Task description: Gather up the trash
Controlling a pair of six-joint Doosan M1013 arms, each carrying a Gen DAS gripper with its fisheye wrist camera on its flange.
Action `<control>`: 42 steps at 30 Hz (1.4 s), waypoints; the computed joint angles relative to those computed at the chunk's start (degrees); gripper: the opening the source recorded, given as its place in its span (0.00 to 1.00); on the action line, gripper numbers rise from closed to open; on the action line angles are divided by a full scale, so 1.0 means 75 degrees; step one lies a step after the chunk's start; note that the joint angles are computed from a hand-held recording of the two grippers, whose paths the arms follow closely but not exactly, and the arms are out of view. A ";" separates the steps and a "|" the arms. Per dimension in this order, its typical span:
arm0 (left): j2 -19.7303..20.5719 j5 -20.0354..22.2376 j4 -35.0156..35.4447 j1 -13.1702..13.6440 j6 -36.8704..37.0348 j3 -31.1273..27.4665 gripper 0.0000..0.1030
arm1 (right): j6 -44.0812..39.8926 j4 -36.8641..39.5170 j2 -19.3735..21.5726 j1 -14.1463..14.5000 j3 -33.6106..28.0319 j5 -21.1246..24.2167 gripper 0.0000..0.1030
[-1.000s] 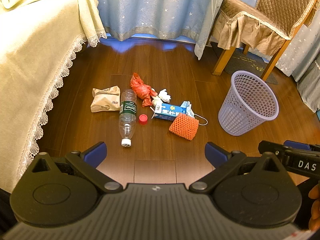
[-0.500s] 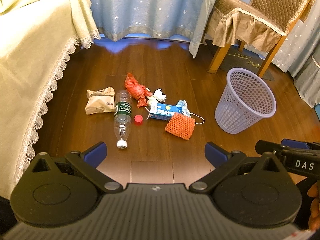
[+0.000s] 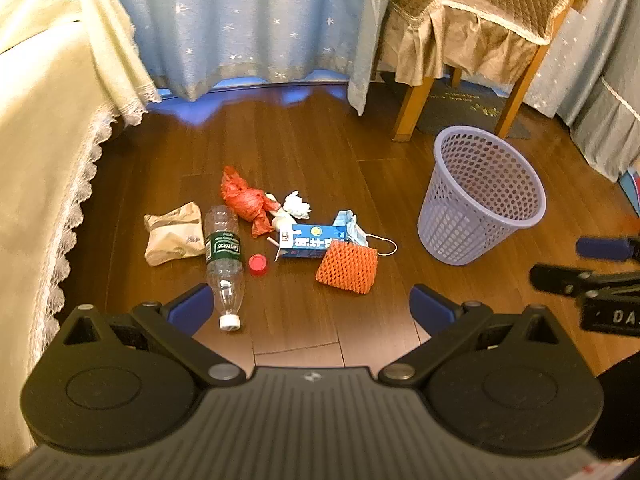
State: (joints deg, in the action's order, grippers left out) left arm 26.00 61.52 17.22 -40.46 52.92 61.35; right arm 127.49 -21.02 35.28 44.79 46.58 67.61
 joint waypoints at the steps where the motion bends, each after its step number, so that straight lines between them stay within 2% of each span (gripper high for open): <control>1: 0.0037 -0.0024 -0.0043 0.0020 0.0096 -0.0026 0.99 | -0.0230 -0.0001 0.0000 -0.0031 0.0014 -0.0019 0.70; 10: 0.0594 -0.0193 -0.0831 0.0222 0.1530 -0.0615 0.99 | -0.2962 0.0618 -0.0060 -0.0462 0.0364 -0.0330 0.70; 19: 0.1184 -0.0287 -0.1591 0.0400 0.3375 -0.1295 0.99 | -0.5347 0.0906 0.0010 -0.0787 0.0468 -0.0299 0.70; 23: 0.1451 -0.0138 -0.1872 0.0466 0.4132 -0.1618 0.99 | -0.6383 0.1005 0.0080 -0.0911 0.0475 -0.0296 0.69; 34: 0.1921 -0.0072 -0.2613 0.0639 0.5720 -0.2103 0.99 | -0.8543 0.0732 0.0409 -0.1241 0.0443 -0.0284 0.69; 36: 0.1983 -0.0085 -0.2763 0.0679 0.5979 -0.2155 0.99 | -0.8823 0.0834 0.0539 -0.1298 0.0294 -0.0154 0.57; 42: 0.2186 0.0009 -0.2927 0.0766 0.6411 -0.2310 0.99 | -0.9219 0.1052 0.1017 -0.1449 -0.0242 0.0412 0.49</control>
State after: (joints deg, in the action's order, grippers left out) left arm 42.39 61.59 -4.73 -34.72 101.01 44.02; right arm 58.35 -13.13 42.91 33.93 44.76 70.70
